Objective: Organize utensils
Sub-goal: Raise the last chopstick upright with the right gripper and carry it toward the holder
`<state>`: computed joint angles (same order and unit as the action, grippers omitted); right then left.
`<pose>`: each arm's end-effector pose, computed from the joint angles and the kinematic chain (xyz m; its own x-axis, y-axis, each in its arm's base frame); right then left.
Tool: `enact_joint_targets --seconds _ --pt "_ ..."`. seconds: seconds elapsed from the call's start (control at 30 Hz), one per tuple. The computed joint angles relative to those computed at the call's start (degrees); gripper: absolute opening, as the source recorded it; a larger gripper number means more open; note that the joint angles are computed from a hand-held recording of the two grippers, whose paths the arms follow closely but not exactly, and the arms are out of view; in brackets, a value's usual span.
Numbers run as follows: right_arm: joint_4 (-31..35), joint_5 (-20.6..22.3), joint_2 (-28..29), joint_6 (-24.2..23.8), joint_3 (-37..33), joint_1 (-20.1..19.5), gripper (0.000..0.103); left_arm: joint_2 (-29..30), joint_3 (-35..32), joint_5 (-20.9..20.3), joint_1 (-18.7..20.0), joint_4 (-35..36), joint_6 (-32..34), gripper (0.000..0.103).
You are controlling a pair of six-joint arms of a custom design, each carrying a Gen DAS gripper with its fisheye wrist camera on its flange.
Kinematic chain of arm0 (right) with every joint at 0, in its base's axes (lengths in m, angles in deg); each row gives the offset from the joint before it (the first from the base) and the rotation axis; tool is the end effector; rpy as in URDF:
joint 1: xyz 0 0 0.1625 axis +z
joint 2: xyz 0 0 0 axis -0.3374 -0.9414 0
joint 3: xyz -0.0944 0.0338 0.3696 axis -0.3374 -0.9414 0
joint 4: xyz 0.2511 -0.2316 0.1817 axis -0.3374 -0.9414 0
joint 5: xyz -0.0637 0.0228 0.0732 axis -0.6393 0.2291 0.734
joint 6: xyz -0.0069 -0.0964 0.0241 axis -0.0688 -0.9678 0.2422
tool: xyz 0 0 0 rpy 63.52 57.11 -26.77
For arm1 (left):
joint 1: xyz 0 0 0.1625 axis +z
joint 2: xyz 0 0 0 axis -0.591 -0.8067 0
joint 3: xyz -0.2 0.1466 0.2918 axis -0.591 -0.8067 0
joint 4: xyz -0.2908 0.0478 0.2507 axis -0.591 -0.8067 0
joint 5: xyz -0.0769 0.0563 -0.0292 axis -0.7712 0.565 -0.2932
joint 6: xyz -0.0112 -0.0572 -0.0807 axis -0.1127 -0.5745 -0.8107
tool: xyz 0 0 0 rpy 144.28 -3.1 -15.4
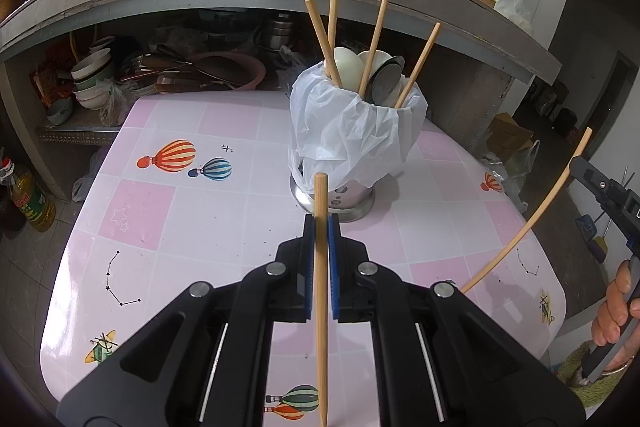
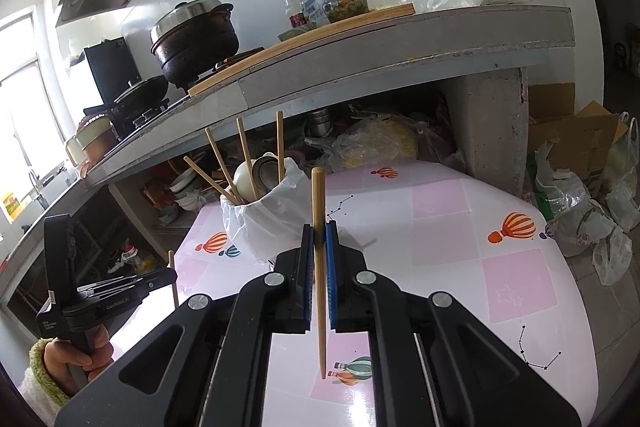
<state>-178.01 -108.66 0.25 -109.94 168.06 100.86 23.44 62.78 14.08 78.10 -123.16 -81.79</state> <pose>0.0456 -0.5986 0.4467 -0.8960 -0.1709 0.4098 -0.4347 0.5256 -0.7313 -0.4055 -0.6387 0.0549 -0.8181 0.1595 -0.5525 0.4875 0.7021 -0.5190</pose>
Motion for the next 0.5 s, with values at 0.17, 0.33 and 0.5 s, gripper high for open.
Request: enact_joint_targets --seconds 0.17,0.33,0.5 --pt "-0.08 0.00 -0.03 0.02 0.04 0.02 0.006 0.01 -0.03 0.10 -0.05 0.06 -0.06 0.006" --pt "-0.05 -0.02 0.01 0.01 0.00 0.02 0.006 -0.01 0.04 0.11 -0.03 -0.04 0.02 0.006" --pt "0.04 0.11 -0.06 0.09 0.04 -0.01 0.006 -0.04 0.07 0.10 0.05 -0.14 0.17 0.006"
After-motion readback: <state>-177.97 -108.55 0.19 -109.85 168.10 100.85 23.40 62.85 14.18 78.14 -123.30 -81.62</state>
